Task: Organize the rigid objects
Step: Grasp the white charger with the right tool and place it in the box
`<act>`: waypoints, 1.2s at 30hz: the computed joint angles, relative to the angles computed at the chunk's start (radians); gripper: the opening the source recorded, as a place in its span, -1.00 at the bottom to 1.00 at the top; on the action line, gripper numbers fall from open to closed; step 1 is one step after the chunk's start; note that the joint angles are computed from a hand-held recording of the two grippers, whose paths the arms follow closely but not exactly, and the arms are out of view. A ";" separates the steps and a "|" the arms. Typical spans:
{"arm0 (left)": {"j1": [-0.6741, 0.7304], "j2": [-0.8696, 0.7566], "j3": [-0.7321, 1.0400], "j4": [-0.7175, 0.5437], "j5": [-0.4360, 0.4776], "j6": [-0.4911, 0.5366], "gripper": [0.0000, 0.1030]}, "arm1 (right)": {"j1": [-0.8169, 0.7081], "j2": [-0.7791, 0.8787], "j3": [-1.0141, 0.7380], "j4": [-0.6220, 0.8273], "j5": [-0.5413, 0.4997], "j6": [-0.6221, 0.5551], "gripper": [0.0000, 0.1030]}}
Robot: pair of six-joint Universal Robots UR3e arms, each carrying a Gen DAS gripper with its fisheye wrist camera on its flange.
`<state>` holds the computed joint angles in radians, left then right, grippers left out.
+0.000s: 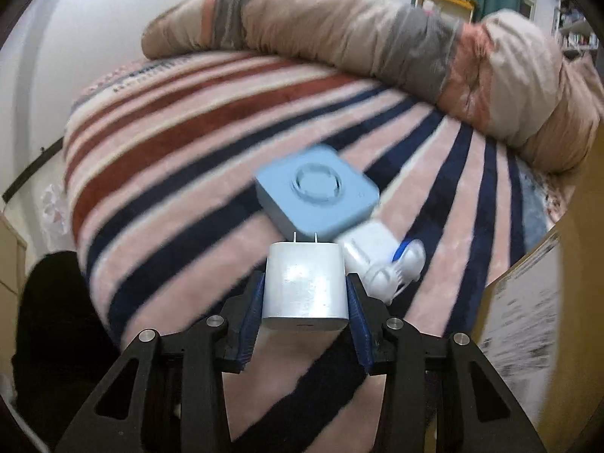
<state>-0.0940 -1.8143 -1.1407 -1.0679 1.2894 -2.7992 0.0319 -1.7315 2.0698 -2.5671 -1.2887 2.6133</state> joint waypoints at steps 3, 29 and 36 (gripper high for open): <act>0.076 0.034 -0.166 0.099 -0.019 0.002 0.73 | -0.022 -0.127 -0.045 0.107 0.043 0.009 -0.27; -0.043 -0.266 -0.355 0.472 0.069 -0.216 0.88 | -0.487 -0.292 -0.234 0.450 -0.068 -0.093 0.09; 0.001 -0.239 -0.399 0.464 0.098 -0.148 0.53 | -0.488 -0.337 -0.240 0.450 -0.004 -0.101 0.32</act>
<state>-0.0928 -2.0533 -1.5395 -0.6043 1.3877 -2.9469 -0.4560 -2.0680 1.8302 -2.1170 -1.2931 2.5124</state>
